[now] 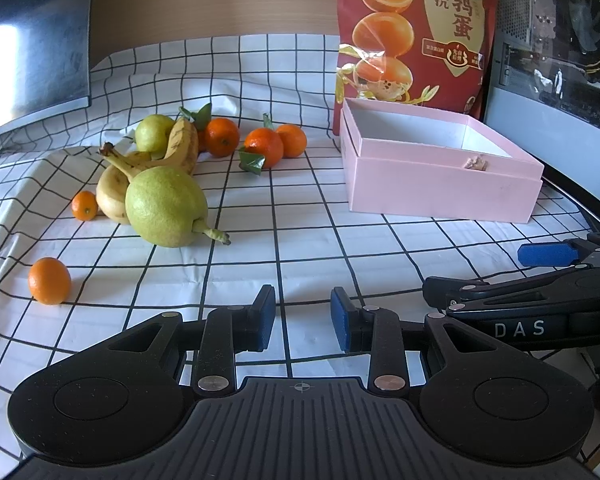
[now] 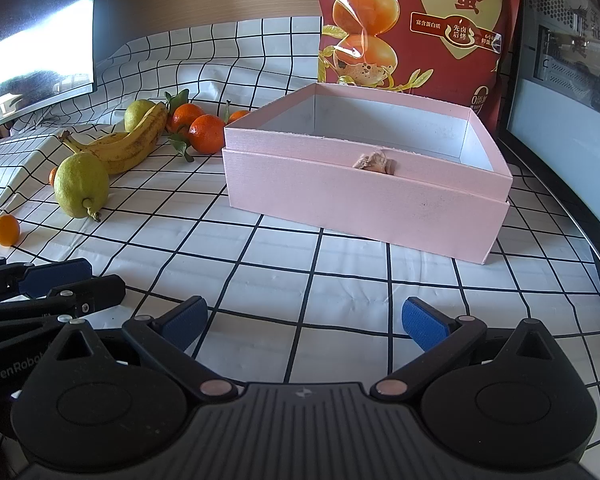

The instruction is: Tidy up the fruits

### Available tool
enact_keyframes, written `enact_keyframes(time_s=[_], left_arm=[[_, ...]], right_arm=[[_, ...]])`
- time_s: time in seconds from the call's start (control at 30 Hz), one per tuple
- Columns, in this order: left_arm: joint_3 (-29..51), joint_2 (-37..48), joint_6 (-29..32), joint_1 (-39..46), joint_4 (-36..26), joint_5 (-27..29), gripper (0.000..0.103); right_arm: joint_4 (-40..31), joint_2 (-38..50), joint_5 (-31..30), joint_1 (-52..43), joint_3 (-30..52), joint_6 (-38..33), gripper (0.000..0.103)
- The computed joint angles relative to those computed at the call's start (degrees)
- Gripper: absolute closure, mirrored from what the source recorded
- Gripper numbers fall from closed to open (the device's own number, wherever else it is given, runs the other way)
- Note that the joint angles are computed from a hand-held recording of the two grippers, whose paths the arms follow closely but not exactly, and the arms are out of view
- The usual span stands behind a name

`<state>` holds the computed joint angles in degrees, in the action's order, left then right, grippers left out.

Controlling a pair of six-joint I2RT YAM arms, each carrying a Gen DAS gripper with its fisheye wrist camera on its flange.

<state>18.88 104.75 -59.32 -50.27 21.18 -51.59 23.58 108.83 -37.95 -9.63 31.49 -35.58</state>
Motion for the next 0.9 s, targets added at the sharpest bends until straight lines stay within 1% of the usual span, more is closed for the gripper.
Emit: enact_keyframes(time_s=[0.7,0.83,0.9], left_arm=[[0.0,-0.3,-0.3,-0.2,-0.5,-0.2,0.069],[-0.7,-0.9,-0.3,0.2,0.8,0.5,0.069],[-0.5,-1.2,0.3,0.6,0.2,0.9,0.069]], right_arm=[[0.5,-0.1,0.2,0.0,-0.4,0.3,0.0],[2.6,0.0,1.6,0.2,-0.9,2.2,0.0],[0.5,0.6,0.5,-0.7,0.6,1.1,0.0]])
